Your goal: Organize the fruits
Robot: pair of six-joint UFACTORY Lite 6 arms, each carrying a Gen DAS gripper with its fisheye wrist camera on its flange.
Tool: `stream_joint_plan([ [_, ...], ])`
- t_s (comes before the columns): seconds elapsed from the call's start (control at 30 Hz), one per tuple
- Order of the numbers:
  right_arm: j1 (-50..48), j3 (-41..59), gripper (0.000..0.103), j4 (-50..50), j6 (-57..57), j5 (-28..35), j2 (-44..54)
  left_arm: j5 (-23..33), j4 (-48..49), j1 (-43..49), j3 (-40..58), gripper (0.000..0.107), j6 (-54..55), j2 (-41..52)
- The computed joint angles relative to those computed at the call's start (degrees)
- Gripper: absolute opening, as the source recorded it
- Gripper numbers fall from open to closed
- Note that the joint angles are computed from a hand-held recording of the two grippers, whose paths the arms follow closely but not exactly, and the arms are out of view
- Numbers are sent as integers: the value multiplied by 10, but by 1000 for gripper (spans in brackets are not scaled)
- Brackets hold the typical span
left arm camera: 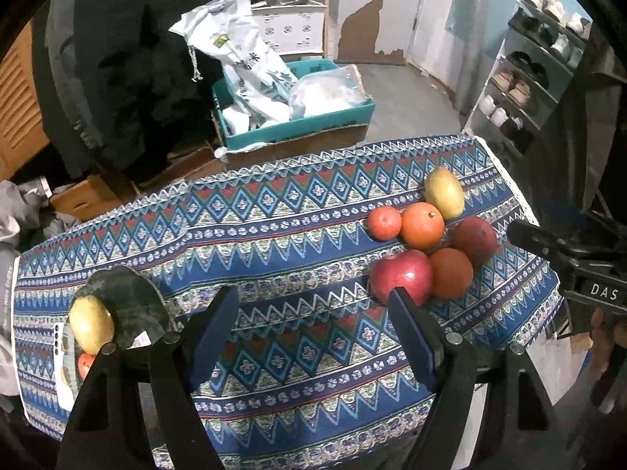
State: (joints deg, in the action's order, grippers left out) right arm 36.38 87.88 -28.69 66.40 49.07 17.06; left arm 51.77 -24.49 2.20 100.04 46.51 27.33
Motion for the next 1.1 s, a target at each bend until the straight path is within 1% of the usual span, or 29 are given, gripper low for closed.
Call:
stream_joint_plan([
  [0.27, -24, -67, 85, 12, 10, -28, -29, -16, 6, -61, -9, 80, -36, 32],
  [0.4, -44, -115, 85, 27, 16, -49, -47, -21, 24, -92, 14, 80, -68, 71],
  [0.6, -63, -162, 85, 49, 12, -72, -59, 2, 24, -114, 70, 80, -122, 143],
  [0.73, -73, -176, 85, 58, 4, -81, -56, 6, 23, -130, 96, 80, -144, 185],
  [0.83, -79, -183, 85, 63, 2, -87, -55, 21, 22, -138, 132, 80, -162, 223],
  [0.93, -84, -184, 85, 67, -3, -90, -51, 39, 6, -138, 165, 85, -173, 257],
  [1.1, -86, -182, 85, 72, -11, -91, -43, 64, -28, -133, 201, 86, -176, 297],
])
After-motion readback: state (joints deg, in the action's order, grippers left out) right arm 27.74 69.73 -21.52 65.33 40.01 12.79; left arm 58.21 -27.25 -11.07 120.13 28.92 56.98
